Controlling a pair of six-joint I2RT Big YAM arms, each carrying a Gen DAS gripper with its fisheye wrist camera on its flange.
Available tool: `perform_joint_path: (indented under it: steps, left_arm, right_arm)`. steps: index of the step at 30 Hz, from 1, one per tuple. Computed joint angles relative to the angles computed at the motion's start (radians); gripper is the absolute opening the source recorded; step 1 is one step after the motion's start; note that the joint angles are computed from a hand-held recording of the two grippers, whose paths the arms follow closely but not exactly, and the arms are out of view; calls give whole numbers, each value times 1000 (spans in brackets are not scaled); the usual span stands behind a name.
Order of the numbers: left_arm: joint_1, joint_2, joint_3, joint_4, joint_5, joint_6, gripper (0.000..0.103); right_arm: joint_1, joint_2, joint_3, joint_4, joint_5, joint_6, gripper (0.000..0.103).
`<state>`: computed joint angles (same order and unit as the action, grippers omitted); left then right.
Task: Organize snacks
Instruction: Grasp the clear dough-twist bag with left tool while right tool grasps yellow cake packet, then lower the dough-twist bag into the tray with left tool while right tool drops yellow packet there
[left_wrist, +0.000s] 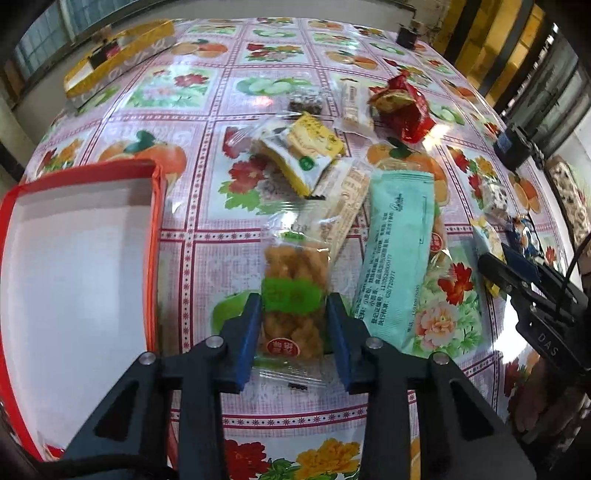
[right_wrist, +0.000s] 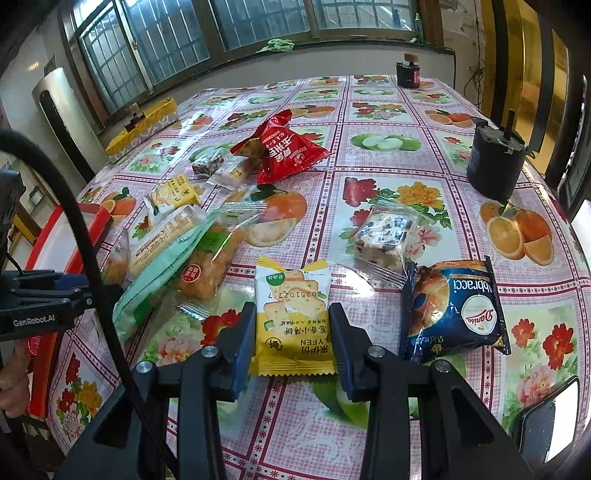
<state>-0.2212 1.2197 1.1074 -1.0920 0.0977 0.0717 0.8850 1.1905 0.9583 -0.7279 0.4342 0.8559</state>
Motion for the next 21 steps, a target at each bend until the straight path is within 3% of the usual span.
perform_joint_path:
  steps: [6, 11, 16, 18, 21]
  left_arm:
    - [3, -13, -24, 35, -20, -41, 36]
    - [46, -118, -56, 38, 74, -57, 36]
    - [176, -248, -69, -6, 205, -79, 36]
    - [258, -306, -66, -11, 228, -94, 36]
    - [380, -363, -50, -13, 213, -60, 36]
  right_arm:
    - [-5, -4, -6, 14, -5, -1, 39]
    - [10, -43, -39, 78, 17, -19, 39]
    - [47, -57, -33, 76, 70, -9, 39]
    - [74, -72, -33, 135, 52, -28, 38]
    - [114, -59, 2, 236, -19, -65, 38]
